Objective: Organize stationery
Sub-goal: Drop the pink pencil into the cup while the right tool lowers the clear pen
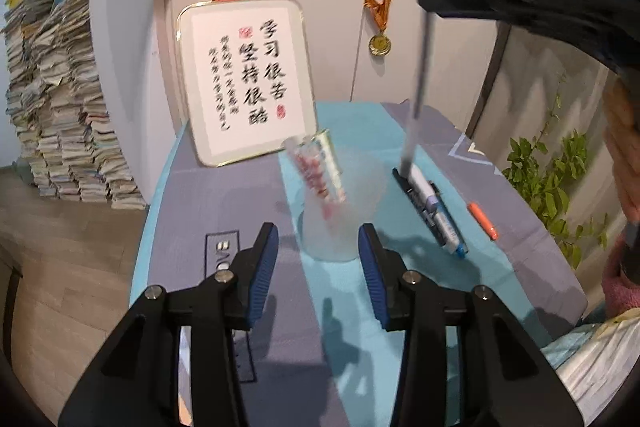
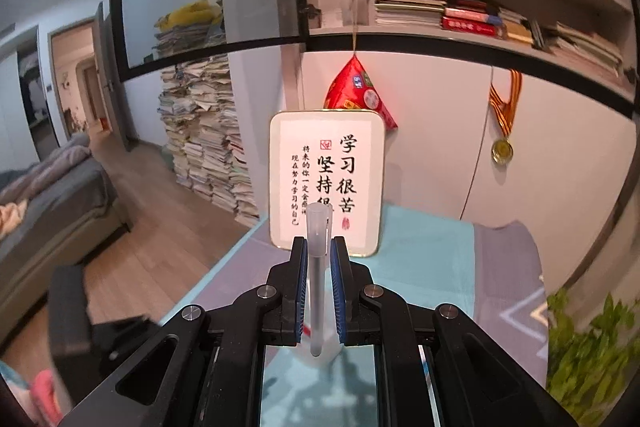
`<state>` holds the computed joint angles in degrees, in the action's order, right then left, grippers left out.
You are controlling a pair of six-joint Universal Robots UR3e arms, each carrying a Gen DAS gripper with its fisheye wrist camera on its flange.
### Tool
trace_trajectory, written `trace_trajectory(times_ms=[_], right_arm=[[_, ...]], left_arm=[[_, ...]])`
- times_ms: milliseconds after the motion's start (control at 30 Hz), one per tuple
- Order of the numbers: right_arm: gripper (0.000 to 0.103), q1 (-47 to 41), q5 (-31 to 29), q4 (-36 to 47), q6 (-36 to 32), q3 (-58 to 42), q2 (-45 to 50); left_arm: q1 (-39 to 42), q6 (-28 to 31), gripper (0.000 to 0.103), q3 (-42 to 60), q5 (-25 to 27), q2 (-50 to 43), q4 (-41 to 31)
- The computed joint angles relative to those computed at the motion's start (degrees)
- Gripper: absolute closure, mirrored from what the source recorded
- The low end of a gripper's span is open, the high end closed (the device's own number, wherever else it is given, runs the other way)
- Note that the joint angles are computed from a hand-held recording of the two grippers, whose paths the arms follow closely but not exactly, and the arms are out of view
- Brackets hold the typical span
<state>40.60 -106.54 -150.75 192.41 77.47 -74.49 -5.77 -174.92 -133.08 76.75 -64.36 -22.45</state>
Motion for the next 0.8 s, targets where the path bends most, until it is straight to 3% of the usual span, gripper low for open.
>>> trace_trajectory(times_ms=[200,800], right_arm=[[0.091,0.46,-2.79,1.16,-1.19,-7.22,7.89],[0.091,-5.3,6.5,6.07,2.96,-3.28,9.7]], left_arm=[[3.35,1.28,0.063,-2.28,-2.26,1.77,-1.82],[-0.24,1.59,0.063,-1.72,-1.52,-2.93,-1.08]])
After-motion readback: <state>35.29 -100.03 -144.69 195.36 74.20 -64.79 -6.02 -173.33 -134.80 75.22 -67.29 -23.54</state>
